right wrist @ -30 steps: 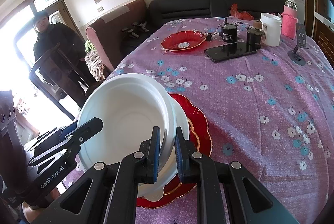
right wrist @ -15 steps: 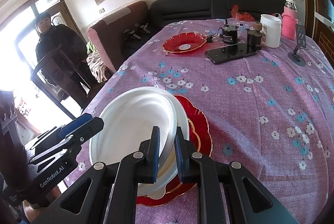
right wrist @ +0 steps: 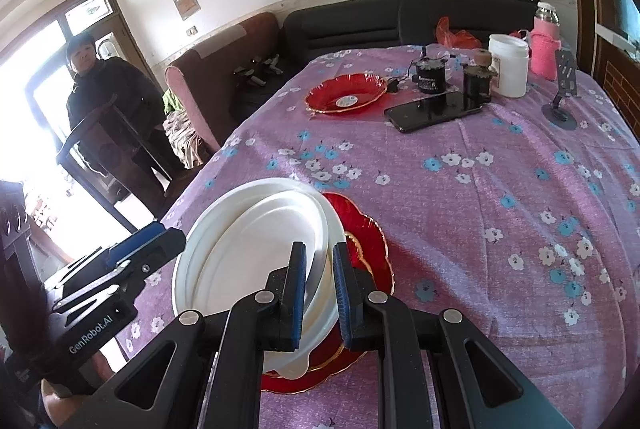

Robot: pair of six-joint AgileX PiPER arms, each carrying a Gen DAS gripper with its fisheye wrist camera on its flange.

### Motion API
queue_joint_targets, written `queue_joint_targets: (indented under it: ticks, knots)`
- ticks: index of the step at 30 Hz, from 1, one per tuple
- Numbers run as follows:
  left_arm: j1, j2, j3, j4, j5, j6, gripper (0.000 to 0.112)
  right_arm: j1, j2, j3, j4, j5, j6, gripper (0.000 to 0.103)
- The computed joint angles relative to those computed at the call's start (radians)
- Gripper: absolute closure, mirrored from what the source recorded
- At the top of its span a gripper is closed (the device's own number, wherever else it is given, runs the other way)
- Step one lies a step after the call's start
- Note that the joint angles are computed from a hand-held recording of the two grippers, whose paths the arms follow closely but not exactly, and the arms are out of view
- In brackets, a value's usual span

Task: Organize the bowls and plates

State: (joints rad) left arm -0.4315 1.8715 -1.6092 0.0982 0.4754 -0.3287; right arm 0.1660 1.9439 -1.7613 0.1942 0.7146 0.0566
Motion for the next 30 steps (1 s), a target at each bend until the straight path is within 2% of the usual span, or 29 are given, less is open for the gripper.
queue_joint_targets:
  ticks: [10,12,18,23,26,30]
  knots:
    - [0.014,-0.025,0.015,-0.033,-0.002,0.029,0.077,-0.016,0.017,-0.026,0.061,0.029,-0.06,0.085]
    - [0.023,-0.036,0.021,-0.052,-0.007,0.04,0.077,-0.027,-0.015,0.005,0.074,0.005,-0.074,0.08]
    - [0.075,-0.078,0.057,-0.145,-0.027,0.107,0.073,-0.069,-0.087,0.072,0.086,-0.047,-0.078,0.079]
    - [0.132,-0.078,0.08,-0.199,-0.012,0.136,0.072,-0.141,-0.056,0.086,0.206,-0.009,-0.14,0.079]
    - [0.167,-0.063,0.093,-0.295,0.012,0.211,0.071,-0.163,-0.032,0.096,0.255,0.009,-0.164,0.079]
    - [0.182,-0.052,0.118,-0.33,0.031,0.253,0.061,-0.178,-0.01,0.116,0.304,0.024,-0.195,0.079]
